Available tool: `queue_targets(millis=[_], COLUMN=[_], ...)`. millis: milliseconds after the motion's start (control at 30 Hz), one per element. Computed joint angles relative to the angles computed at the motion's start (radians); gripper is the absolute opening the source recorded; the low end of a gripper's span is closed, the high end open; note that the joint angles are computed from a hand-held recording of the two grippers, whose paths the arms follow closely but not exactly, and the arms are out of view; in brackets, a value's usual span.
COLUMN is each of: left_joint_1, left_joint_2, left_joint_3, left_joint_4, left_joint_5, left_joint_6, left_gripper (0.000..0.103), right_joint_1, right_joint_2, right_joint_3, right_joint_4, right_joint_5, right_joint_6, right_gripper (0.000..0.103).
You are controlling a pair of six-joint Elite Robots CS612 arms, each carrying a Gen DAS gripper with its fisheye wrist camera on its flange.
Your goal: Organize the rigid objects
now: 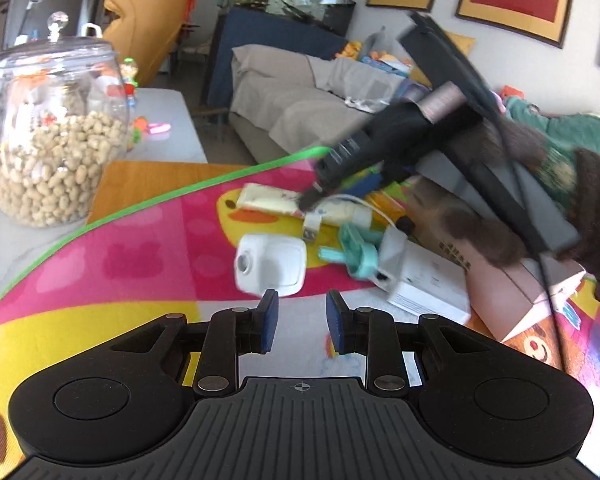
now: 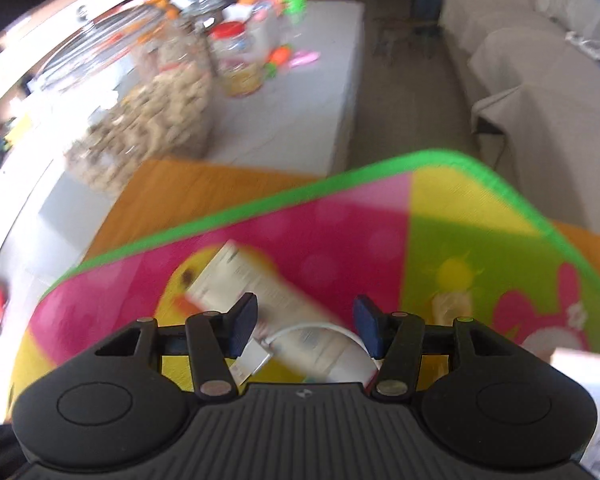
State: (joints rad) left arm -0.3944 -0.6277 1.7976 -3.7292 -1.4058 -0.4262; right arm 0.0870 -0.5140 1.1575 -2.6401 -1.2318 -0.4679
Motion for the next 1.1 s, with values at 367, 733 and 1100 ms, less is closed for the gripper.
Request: queue_targets(millis=[367, 733, 1100], left_joint_1=[-0.012, -0.084, -0.095], left_joint_2=[-0.025, -0.078, -0.122], left_joint_3=[0.032, 0.090, 0.134], left_joint_4=[-0.050, 0.136, 0.228], left_joint_5=[0.077, 0.063, 0.135], left_joint_6=[-0.120, 0.020, -0.063], left_gripper=[0.029, 0.029, 0.020], right_joint_1=[-0.057, -0.114, -0.150], right_joint_2=[-0.168, -0.260, -0.251], right_joint_3=[0.274, 0.502, 0.664], right_joint_4=[0.079, -0.094, -0.369], right_joint_5=[0.164, 0.234, 0.353], right_joint_6=[-0.224, -0.354, -0.447], right_gripper=[0.011, 0.020, 0.060])
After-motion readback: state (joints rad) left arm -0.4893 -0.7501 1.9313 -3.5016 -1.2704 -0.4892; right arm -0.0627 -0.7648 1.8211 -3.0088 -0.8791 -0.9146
